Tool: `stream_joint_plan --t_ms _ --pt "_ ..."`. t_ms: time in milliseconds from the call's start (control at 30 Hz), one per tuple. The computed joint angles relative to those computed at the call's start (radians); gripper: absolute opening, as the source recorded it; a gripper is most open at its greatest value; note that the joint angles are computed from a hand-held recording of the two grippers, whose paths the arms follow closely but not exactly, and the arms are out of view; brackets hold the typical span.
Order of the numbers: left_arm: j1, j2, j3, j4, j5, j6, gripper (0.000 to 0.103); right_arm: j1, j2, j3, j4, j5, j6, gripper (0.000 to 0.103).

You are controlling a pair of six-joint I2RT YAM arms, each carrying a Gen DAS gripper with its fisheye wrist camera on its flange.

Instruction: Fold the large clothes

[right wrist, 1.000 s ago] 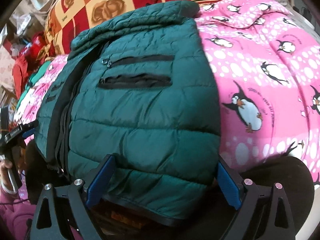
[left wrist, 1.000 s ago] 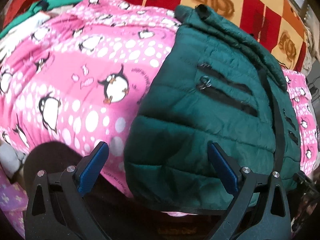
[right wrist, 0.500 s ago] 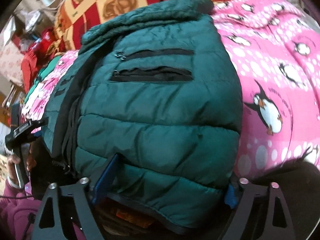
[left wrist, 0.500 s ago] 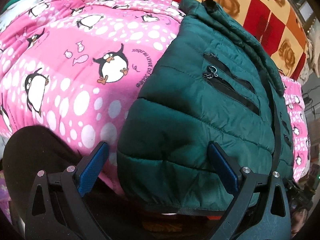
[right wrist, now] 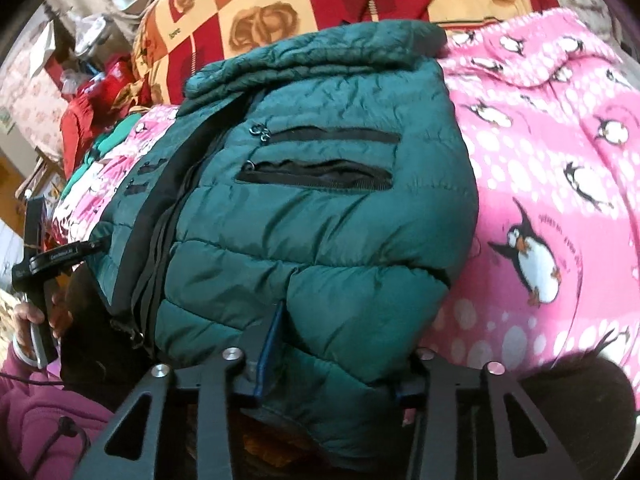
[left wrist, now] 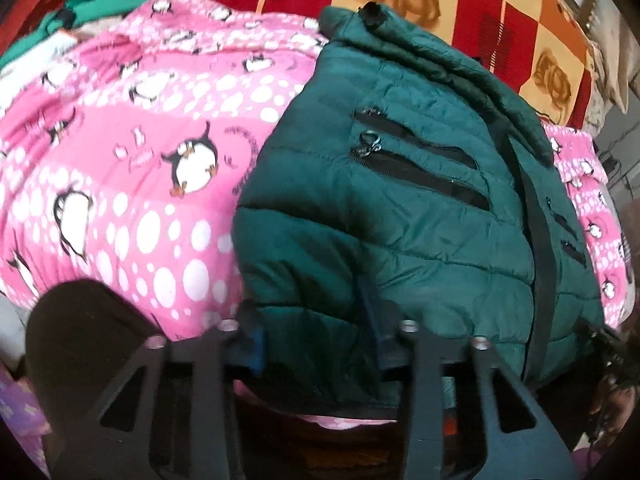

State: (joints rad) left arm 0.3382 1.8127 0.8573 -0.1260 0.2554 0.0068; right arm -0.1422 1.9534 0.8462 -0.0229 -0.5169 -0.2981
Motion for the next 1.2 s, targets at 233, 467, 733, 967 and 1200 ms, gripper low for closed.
stream_joint_plan --t_ms 233,467,733,967,1200 --pt "-0.004 0.0 0.002 0.007 -0.007 0.007 0.027 0.002 -0.004 0.001 -0.004 0.002 -0.007 0.037" --pt "0.022 0.032 0.006 0.009 0.02 -0.026 0.057 0.0 0.016 0.005 -0.001 -0.004 0.0 0.039" --pt "0.025 0.017 -0.027 0.059 0.041 -0.025 0.044 -0.01 0.01 -0.013 0.028 -0.017 0.002 0.037" --pt "0.049 -0.072 -0.018 0.013 0.093 -0.017 0.016 -0.066 -0.065 -0.012 0.0 -0.133 0.021 0.026" --pt "0.078 -0.176 0.041 -0.016 0.167 -0.062 0.015 -0.081 -0.135 0.022 0.023 -0.205 0.093 0.026"
